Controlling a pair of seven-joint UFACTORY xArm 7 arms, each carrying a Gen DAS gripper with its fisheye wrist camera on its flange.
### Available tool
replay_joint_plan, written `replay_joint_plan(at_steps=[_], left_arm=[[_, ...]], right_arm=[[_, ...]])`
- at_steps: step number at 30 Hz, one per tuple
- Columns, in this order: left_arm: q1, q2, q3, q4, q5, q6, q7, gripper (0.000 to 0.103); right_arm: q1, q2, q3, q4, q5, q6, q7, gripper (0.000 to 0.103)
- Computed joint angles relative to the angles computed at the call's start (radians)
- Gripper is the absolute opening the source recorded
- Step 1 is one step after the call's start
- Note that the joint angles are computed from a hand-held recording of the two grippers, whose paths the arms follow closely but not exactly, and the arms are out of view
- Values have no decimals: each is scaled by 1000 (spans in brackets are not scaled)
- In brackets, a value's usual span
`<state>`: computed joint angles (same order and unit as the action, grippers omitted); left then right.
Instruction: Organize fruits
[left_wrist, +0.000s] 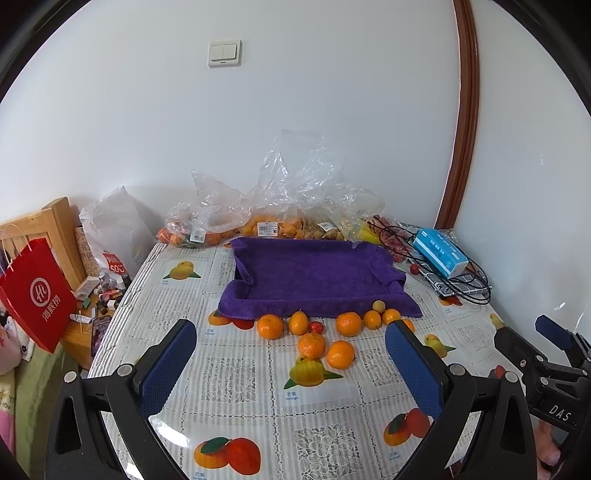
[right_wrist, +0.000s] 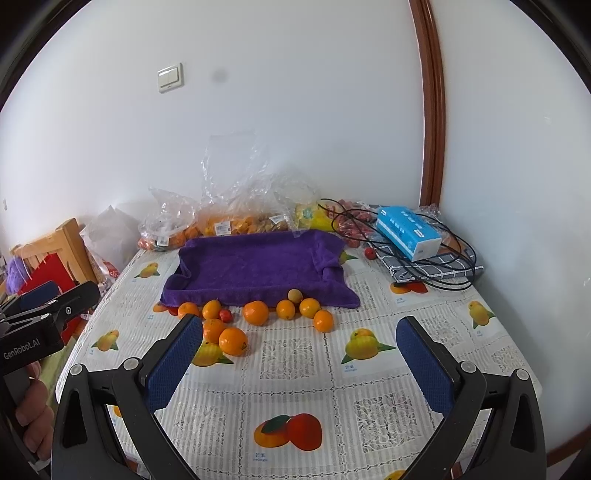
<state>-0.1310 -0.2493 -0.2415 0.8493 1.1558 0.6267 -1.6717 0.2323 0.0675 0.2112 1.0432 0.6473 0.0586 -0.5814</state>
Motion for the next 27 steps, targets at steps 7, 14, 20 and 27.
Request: replay_joint_plan(at_steps=[7,14,20,27], left_arm=[[0,3,3,5,1,-8,0,103],[3,13,10,8,2,-20,-1,103],[13,39,28,15,7,-45,-2,103],[15,90,50,39,16,-40,-1,103]], right_arm=[[-1,-2,1,-3,7,2,-6,103],[0,11,1,9,1,14,-1,103],[-2,41,1,27,-46,16,35,103],[10,96,-37,52,-256,-4,217,103]])
